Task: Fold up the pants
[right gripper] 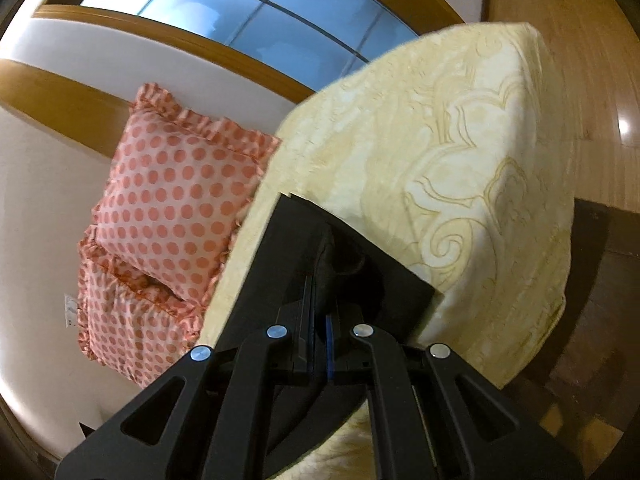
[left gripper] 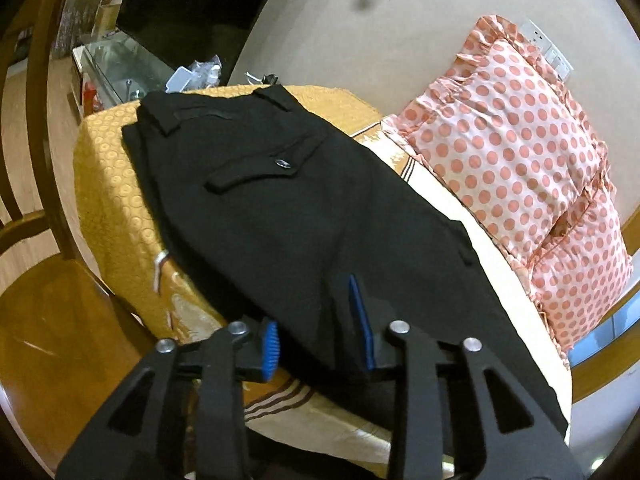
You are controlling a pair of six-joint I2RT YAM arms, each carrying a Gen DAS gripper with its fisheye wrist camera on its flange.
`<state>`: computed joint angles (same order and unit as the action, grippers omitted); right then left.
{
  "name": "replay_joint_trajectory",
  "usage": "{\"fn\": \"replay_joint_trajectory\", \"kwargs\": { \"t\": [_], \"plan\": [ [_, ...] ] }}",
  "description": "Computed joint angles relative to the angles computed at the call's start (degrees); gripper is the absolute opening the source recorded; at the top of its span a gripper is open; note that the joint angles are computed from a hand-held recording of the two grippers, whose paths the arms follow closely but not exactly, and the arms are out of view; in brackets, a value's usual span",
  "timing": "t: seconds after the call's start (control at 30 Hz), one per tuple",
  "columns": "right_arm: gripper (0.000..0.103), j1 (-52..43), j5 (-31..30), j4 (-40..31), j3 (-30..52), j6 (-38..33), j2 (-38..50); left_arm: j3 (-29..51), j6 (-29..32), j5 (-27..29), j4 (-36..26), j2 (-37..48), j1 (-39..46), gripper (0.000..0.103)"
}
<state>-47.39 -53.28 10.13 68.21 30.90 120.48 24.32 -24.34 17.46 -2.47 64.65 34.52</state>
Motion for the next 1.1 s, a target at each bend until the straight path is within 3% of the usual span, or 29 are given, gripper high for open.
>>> {"fn": "replay_joint_trajectory", "kwargs": {
  "t": [0.07,0.2,0.3,0.33,0.37,0.4,0.53,0.73,0.87,0.9,0.97,1.03,1.1],
  "plan": [
    [0.004,-0.4,-0.8,4.3,-2.1,0.6,-2.9,0.5,-0.4,0.3,0.3,1.2,-0.2,0.032],
    [0.004,0.1,5.8,-2.7,-3.3,-6.4,-6.3,-0.2,0.4,0.9,1.2,1.4,-0.2,0.033],
    [0.004,-1.1,5.5,-1.1,-6.2,-5.4,-5.3,-0.3,1.2,1.5,1.7,1.8,0.2,0.033],
    [0.004,-1.4,5.3,-0.5,-6.8,-5.4,-5.3,0.1,1.7,1.7,1.4,2.2,0.4,0.031],
    [0.004,-1.5,5.2,-0.1,-7.4,-5.4,-5.6,0.6,2.2,1.4,1.0,2.6,0.5,0.018],
    [0.004,-1.7,5.3,-0.1,-7.3,-6.0,-5.5,1.5,3.2,0.8,0.0,3.1,0.7,0.014],
    [0.004,-1.5,6.1,0.9,-7.8,-7.6,-5.7,3.6,5.5,6.7,-2.0,4.9,4.7,0.007],
    [0.004,0.1,9.2,-0.8,-5.8,-10.2,-5.1,1.4,8.1,9.6,-0.8,5.1,6.7,0.008],
    [0.006,-0.1,11.0,-1.3,-7.9,-12.6,-7.6,-1.5,8.5,9.5,0.5,1.0,7.6,0.02],
    [0.013,-0.1,11.8,-2.3,-8.2,-13.6,-8.7,-2.3,8.6,8.8,0.4,-1.1,7.8,0.024],
    [0.025,-0.5,12.8,-0.9,-9.8,-13.8,-10.6,-4.1,8.0,7.0,1.0,-5.6,8.6,0.046],
    [0.091,-1.4,15.4,4.9,-12.8,-11.5,-12.8,-5.8,6.2,5.0,2.0,-10.3,9.7,0.057],
    [0.092,-2.1,15.6,7.9,-13.4,-10.2,-12.8,-6.5,5.3,3.5,2.6,-13.3,9.7,0.062]
  ]
}}
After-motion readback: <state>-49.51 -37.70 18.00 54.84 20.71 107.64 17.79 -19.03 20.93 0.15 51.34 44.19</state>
